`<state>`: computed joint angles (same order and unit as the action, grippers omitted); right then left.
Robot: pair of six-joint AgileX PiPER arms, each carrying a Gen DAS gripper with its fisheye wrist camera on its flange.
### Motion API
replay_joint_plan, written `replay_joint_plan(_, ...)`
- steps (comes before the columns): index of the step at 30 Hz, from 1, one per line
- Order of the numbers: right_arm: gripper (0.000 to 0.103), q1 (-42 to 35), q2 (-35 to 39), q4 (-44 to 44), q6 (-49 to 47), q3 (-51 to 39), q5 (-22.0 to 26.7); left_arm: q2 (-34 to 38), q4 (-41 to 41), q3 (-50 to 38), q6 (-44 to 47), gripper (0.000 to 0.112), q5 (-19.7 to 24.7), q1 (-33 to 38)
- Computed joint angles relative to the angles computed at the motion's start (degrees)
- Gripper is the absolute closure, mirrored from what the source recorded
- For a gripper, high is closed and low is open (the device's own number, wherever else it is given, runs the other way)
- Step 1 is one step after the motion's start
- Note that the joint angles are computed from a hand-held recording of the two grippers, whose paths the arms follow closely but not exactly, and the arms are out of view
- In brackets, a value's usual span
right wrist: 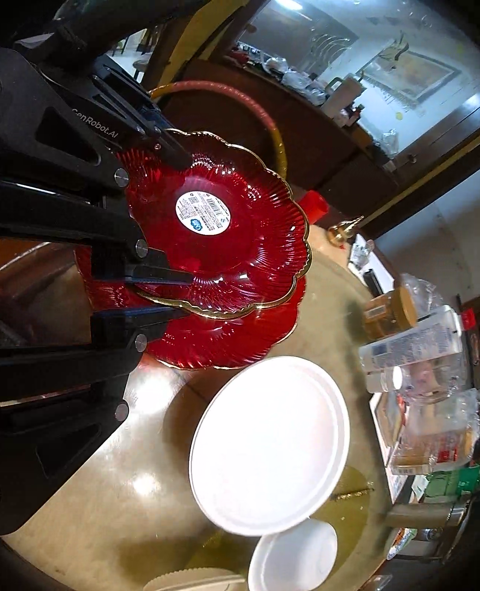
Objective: Organize plates and bowls
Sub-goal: 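Carry the small red plate over the large red plate and lower it on top, then open both grippers and withdraw from the stacked red plates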
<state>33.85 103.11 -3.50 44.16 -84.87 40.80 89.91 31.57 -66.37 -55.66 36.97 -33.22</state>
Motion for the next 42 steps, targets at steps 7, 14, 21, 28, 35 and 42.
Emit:
replay_joint_plan(7,0.093,-0.91,3.95,2.49,-2.54,-2.97,1.34,2.2,-2.51,-0.58,3.01,0.091,0.02,2.22)
replay_joint_plan(14,0.092,-1.23,5.78,2.9,-3.15,-4.62,2.31,3.87,-3.04,-2.13,4.56,0.091,1.29,2.51)
replay_joint_plan(21,0.091,-0.5,6.92,0.32,-1.67,-6.81,4.95,5.7,-2.35,-4.84,5.79,0.082,5.0,1.23)
replay_joint_plan(28,0.089,0.84,8.86,-2.87,-0.98,-10.85,10.27,6.04,2.77,-6.41,3.82,0.057,7.62,-1.81)
replay_joint_plan(35,0.089,1.41,6.86,-6.55,1.42,-10.07,11.52,3.2,7.01,-5.21,-0.74,0.049,7.74,-3.03)
replay_joint_plan(42,0.089,1.49,3.05,-8.21,3.47,-6.07,9.18,1.23,6.61,-4.77,-1.33,0.048,7.04,-3.68)
